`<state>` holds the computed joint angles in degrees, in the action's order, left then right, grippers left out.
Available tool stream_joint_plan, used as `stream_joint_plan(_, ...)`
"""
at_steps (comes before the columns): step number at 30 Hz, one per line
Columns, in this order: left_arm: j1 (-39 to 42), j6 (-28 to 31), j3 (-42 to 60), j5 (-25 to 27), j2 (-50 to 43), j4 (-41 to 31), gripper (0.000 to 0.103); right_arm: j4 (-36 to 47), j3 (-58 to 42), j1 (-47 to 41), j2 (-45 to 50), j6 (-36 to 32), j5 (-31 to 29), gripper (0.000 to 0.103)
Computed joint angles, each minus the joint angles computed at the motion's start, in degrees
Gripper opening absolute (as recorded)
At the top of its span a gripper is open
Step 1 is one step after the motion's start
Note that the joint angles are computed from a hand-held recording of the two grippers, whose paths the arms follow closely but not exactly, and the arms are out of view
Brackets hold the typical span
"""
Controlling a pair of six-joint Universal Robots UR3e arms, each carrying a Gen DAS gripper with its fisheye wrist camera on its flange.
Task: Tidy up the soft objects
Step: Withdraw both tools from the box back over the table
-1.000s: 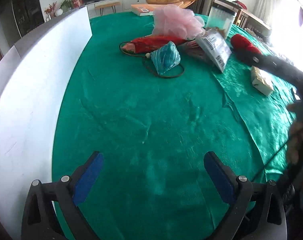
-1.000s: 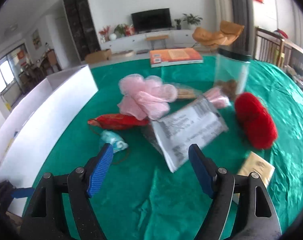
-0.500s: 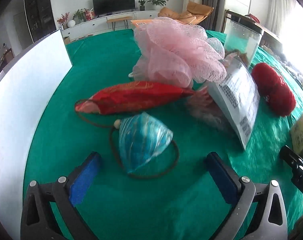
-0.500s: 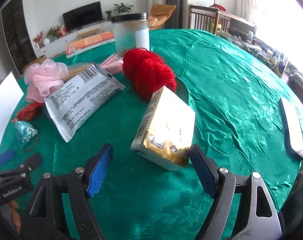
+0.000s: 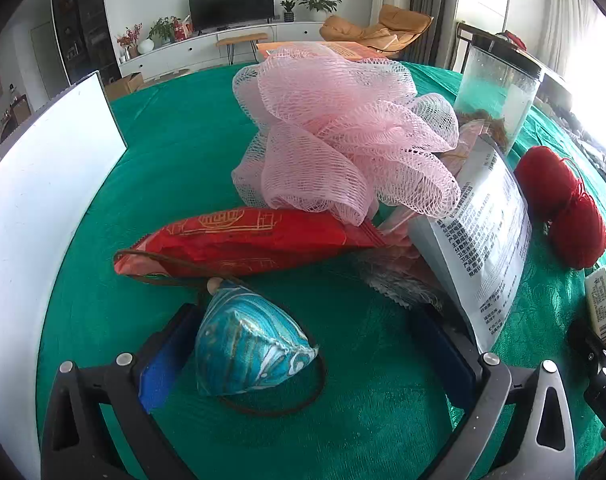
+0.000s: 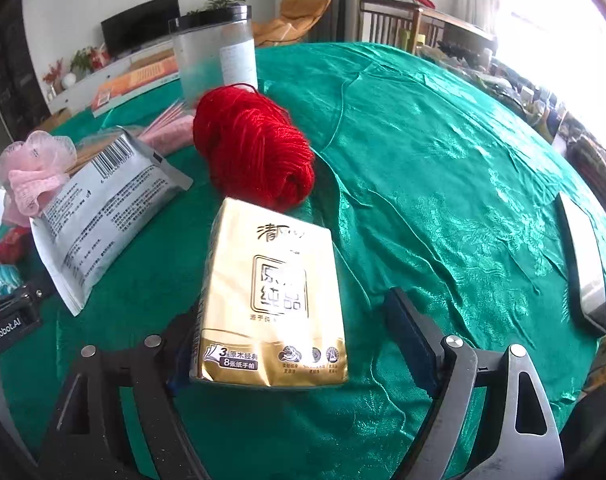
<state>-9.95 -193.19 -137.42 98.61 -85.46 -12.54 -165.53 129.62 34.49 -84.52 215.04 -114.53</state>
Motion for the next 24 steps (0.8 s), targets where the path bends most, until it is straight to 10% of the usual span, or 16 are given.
stream_joint_plan(24,0.1,0.1,0.1,-0.1,0.1,-0.1,0.103,1.2,-0.1,0.5,-0.7,0.4,-0.2,0.088)
